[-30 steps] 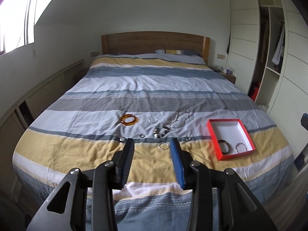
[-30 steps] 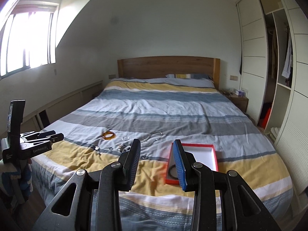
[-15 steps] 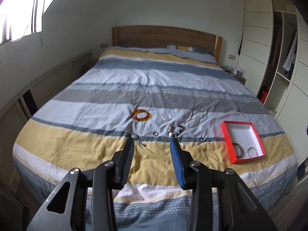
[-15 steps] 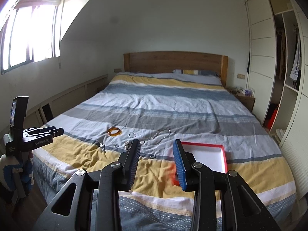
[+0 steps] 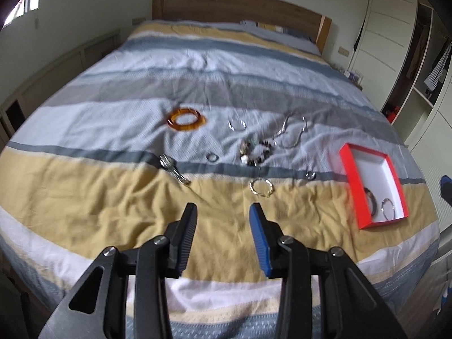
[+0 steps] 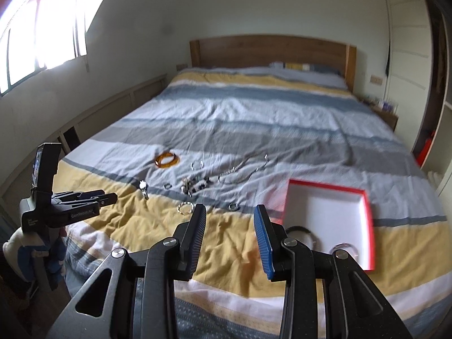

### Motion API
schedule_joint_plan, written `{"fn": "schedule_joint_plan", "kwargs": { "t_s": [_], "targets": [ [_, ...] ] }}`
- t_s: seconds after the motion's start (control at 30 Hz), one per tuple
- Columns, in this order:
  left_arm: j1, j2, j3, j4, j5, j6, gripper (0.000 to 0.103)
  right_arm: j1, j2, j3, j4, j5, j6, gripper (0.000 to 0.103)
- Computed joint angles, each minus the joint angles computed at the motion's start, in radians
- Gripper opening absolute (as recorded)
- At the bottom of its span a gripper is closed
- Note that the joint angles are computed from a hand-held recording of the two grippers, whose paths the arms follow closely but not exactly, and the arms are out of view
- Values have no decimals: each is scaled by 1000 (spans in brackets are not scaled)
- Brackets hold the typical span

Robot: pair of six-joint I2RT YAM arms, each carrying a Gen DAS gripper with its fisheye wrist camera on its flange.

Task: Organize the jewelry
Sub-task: 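Grasp the twisted silver bracelet with the left tool while the right tool grasps a ring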

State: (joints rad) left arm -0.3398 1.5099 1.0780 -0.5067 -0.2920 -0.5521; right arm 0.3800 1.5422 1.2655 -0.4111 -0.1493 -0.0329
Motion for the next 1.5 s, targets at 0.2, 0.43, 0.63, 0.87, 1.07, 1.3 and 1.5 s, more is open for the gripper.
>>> {"fn": "schedule_joint_plan", "kwargs": {
  "t_s": [0.2, 0.43, 0.63, 0.87, 1.07, 1.3, 1.5],
  "targets": [
    [52, 167, 29, 105, 107, 40, 36, 9, 236, 100, 37, -33, 12, 35],
    [97, 371, 148, 169, 224, 71, 36, 21, 484, 287, 1, -48, 7, 35],
    [121, 503, 259, 180, 274, 77, 35, 23, 651, 456, -44, -57, 12, 35],
    [126, 631, 386, 145, 279, 93, 21, 19, 805, 639, -96, -79, 34, 35],
    [127, 652, 378, 183, 270, 104, 17, 17, 920, 784, -149, -91, 55, 31],
    [115, 652, 349, 232, 235, 107, 15, 18, 1025, 909, -196, -102, 85, 24],
    [109, 651, 333, 255, 220, 108, 15, 15, 1061, 940, -188, -108, 108, 22]
  ]
}}
